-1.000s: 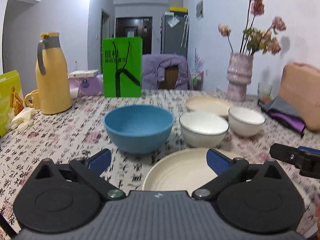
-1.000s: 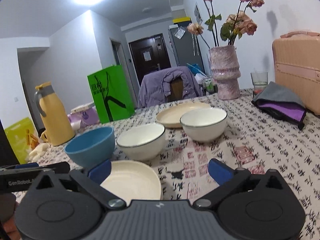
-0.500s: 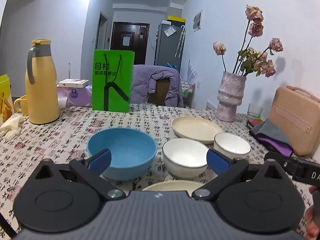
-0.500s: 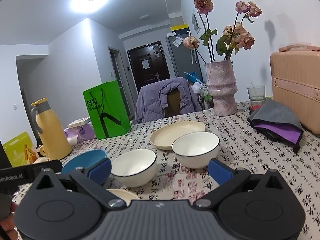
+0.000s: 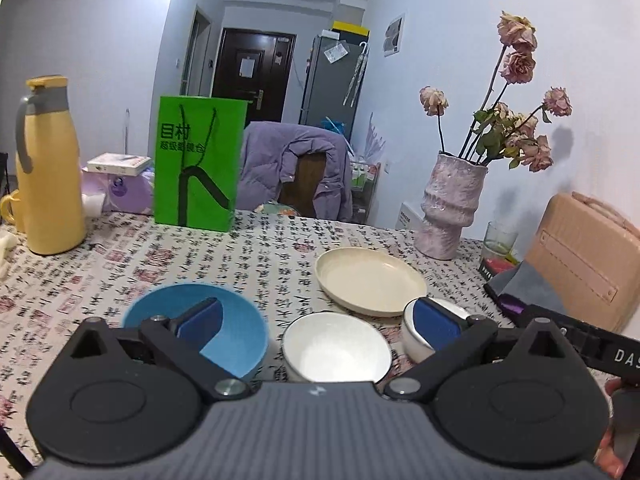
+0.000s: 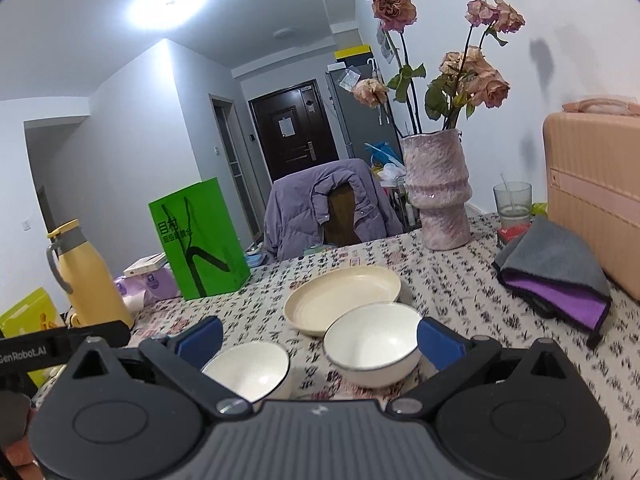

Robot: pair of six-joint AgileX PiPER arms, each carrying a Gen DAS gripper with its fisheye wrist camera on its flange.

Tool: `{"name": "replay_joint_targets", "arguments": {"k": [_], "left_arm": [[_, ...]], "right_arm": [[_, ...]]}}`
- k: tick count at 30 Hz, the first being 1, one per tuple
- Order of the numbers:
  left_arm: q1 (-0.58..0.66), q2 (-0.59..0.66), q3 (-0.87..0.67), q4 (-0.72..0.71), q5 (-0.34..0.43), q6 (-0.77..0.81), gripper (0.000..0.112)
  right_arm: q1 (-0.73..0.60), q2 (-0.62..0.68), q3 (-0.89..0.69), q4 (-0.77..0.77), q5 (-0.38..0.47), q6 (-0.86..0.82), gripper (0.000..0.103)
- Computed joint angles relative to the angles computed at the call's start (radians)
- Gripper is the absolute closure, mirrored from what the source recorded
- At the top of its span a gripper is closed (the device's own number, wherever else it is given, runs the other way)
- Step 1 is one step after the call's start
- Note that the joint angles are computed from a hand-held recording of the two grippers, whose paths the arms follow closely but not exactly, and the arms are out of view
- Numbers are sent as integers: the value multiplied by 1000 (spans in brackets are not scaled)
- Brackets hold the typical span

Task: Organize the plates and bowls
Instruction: 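Move both grippers toward the cream plates beside the pink vase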

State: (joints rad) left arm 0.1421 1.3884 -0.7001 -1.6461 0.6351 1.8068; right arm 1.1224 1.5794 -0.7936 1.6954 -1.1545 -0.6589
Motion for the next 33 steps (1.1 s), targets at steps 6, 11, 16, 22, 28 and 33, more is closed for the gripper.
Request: {"name": "replay_joint_targets", "arguments": {"k": [6, 11, 16, 22, 28, 33], "left_arm": [[-99, 45, -70, 7, -81, -72, 9], [-158, 102, -156, 62, -120, -188, 9], [-227, 165, -259, 153, -182, -327, 9], [-294, 251, -371, 201, -266, -409, 9], [-338, 370, -529, 422, -329, -673, 9], [-360, 473, -676, 691, -347, -978, 9]], "right_arm": [[-138, -52, 17, -53, 114, -33, 0], [-277, -81, 17, -88, 240, -61, 0], [-422, -75, -11, -112, 379, -95, 0], [-590, -35, -61, -162, 583, -97, 0], [-718, 52, -162, -129, 711, -181, 0], [-805, 131, -246, -97, 796, -258, 0]]}}
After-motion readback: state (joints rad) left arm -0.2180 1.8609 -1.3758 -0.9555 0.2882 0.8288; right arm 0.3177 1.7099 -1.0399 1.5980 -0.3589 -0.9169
